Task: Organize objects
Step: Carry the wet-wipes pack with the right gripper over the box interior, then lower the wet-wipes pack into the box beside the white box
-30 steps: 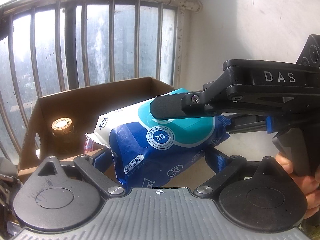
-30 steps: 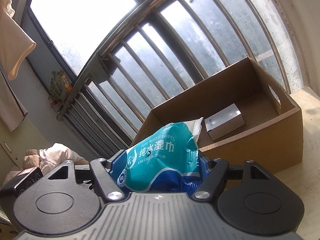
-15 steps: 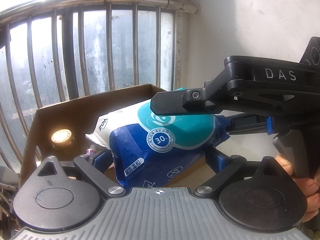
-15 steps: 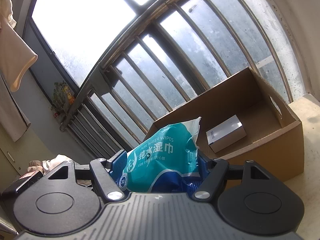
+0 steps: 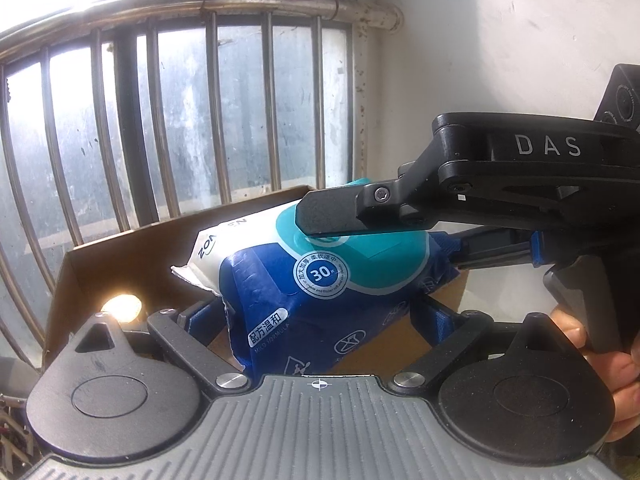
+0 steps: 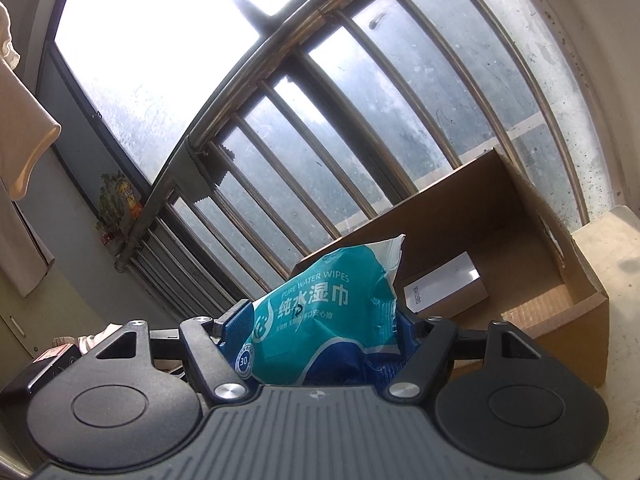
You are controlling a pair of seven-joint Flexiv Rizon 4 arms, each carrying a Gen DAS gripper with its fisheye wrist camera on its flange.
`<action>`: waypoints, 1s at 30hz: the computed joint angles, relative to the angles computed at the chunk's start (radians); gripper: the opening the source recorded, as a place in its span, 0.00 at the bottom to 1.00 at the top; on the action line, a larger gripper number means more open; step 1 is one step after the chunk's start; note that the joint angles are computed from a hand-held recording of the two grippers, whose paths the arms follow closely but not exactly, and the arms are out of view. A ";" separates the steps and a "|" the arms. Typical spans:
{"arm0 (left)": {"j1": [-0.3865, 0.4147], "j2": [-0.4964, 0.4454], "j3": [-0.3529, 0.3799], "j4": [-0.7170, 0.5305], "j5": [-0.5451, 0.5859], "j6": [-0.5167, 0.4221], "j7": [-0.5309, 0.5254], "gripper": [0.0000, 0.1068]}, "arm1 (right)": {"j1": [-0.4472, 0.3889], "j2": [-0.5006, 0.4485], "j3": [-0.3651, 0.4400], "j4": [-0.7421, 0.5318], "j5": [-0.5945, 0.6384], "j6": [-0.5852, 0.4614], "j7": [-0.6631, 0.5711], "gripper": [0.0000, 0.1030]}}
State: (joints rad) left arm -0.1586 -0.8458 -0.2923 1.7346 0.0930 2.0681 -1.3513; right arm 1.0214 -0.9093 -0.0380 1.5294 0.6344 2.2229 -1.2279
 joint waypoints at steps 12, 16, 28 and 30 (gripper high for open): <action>0.184 -0.127 -0.277 -0.241 -0.126 -0.499 0.117 0.91 | -0.311 -0.016 0.179 -0.081 -0.346 -0.391 0.222 0.73; 0.190 -0.157 -0.291 -0.315 -0.248 -0.700 0.139 0.91 | -0.403 -0.037 0.259 -0.119 -0.437 -0.541 0.285 0.73; 0.173 -0.163 -0.242 -0.357 -0.492 -0.894 0.180 0.92 | -0.449 -0.067 0.262 -0.177 -0.638 -0.747 0.423 0.93; 0.166 -0.165 -0.239 -0.378 -0.519 -0.912 0.206 0.92 | -0.448 -0.054 0.256 -0.156 -0.663 -0.727 0.442 0.93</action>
